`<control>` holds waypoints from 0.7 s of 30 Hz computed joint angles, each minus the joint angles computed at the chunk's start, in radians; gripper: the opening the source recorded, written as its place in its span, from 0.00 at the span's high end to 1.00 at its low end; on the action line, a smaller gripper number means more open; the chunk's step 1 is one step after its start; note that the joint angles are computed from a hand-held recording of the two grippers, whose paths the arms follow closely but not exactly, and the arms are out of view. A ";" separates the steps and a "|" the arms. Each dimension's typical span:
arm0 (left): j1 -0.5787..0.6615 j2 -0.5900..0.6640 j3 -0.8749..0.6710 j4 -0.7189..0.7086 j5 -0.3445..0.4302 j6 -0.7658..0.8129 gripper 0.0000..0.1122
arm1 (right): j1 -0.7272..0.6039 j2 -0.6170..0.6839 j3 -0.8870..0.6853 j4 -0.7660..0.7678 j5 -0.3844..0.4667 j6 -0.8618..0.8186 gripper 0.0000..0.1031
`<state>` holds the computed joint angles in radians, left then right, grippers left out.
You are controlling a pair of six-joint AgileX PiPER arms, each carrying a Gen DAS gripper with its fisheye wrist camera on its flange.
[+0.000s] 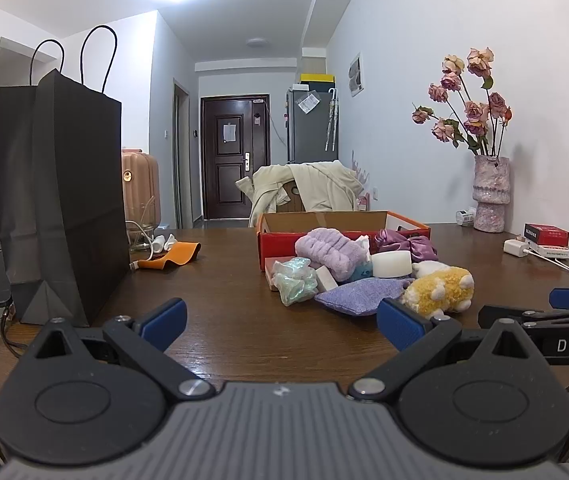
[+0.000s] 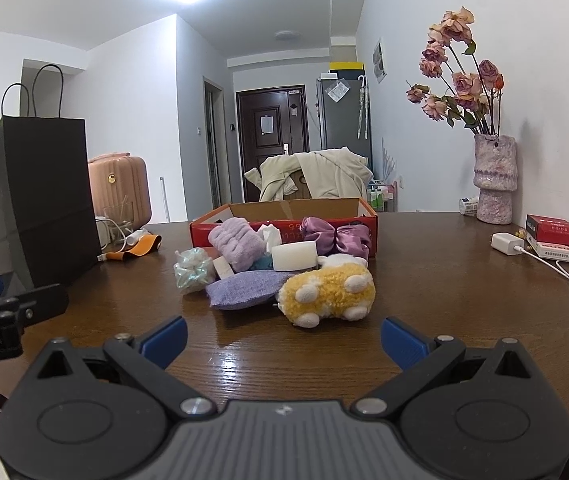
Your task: Organize soft objects
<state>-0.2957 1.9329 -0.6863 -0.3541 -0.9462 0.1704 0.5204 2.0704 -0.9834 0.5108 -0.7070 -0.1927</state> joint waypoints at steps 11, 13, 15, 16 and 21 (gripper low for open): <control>-0.005 0.007 -0.007 -0.006 -0.011 0.011 0.08 | -0.001 0.000 0.003 0.000 -0.006 0.003 0.00; -0.022 0.017 -0.016 -0.046 -0.049 0.033 0.08 | -0.002 0.005 -0.001 0.005 -0.014 -0.003 0.00; -0.019 0.030 -0.035 -0.045 -0.068 0.033 0.08 | -0.006 0.017 -0.015 0.011 -0.020 -0.013 0.00; -0.008 0.035 -0.049 -0.020 -0.060 0.028 0.08 | -0.009 0.026 -0.026 0.018 -0.021 -0.023 0.00; 0.020 0.095 -0.197 0.020 0.064 0.032 0.08 | -0.043 0.074 -0.106 0.025 -0.004 -0.061 0.00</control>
